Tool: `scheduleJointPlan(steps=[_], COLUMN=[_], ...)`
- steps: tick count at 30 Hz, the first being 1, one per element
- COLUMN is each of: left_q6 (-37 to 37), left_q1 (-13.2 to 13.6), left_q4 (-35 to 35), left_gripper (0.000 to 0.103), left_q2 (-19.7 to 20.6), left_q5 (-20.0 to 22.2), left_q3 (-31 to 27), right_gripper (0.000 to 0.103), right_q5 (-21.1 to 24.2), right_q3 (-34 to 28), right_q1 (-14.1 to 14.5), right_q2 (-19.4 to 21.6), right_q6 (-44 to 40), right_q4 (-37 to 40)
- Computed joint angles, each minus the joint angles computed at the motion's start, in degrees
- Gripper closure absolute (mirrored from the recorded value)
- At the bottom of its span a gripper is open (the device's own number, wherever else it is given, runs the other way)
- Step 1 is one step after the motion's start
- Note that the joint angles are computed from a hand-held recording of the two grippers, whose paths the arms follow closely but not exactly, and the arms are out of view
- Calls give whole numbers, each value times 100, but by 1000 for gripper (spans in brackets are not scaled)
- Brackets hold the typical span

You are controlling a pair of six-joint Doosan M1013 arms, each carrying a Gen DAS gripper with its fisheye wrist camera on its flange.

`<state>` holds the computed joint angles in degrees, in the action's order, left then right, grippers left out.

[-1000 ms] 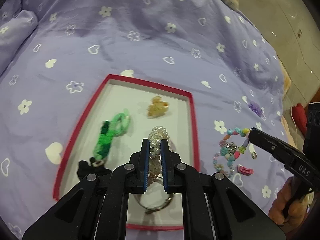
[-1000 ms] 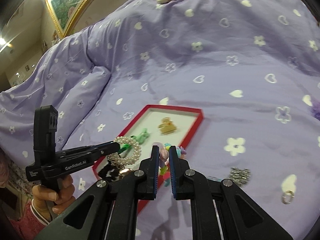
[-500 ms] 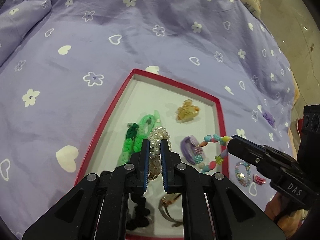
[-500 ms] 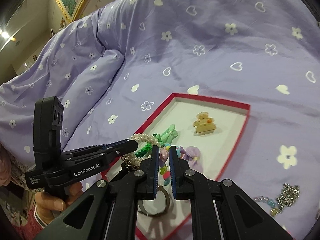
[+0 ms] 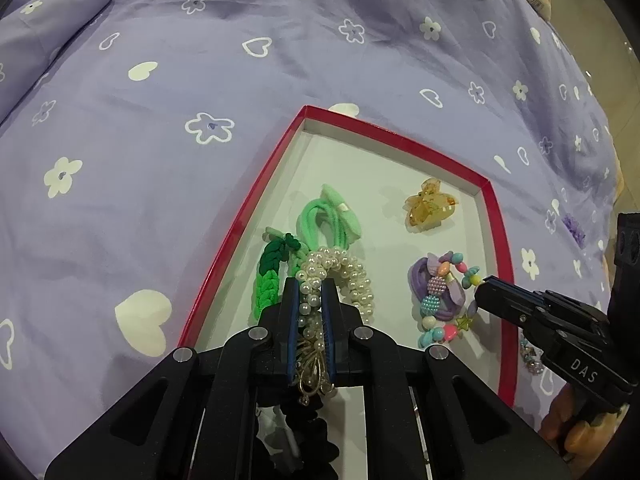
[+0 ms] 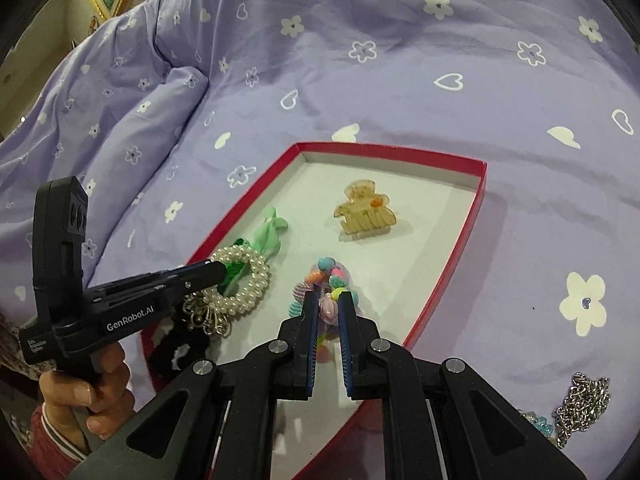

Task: Organize jewelry
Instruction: 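Carry pearl and bead bracelets into the tray and open both tools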

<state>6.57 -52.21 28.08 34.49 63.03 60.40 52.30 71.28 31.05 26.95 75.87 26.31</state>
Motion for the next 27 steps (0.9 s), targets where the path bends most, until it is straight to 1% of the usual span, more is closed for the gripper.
scheduleJointPlan(steps=[5,7,13,15,18,19,22,23,24,25,26,27], left_q6=[42,43,69,65,64,63,43,30,16,5,7,9], left_q1=[1,-2,-7,-17,-42,-49,-79,-97,-120,-149,-174,-214], left_q4=[-24,-26,-54,-34,29,44,81,111,167,230,281,362], left_gripper=[93,92,91,85,79,79,78,76,72,69,63,61], left_q2=[48,67,86,83,87,89,62,54,46,43,46,48], left_q5=[117,181,269,293,401,439,469,478,488,519,546,576], left_q3=[-82,-118,-181,-191,-233,-249,-265,-273,-288,-318,-349,-392], right_gripper=[93,89,87,86,76,74,73,73,72,66,63,60], right_q5=[95,129,157,133,67,50,-19,-42,-94,-132,-188,-246], right_q3=[-42,-54,-60,-40,13,21,83,113,170,218,285,345], right_q1=[7,-4,-25,-25,-38,-43,-63,-77,-96,-116,-143,-168], right_q2=[37,50,52,31,-26,-42,-128,-163,-225,-279,-347,-408], right_q6=[61,68,55,-1,-46,-51,-76,-98,-134,-172,-219,-256], right_q4=[-103,-84,-15,33,117,147,220,257,303,355,419,467])
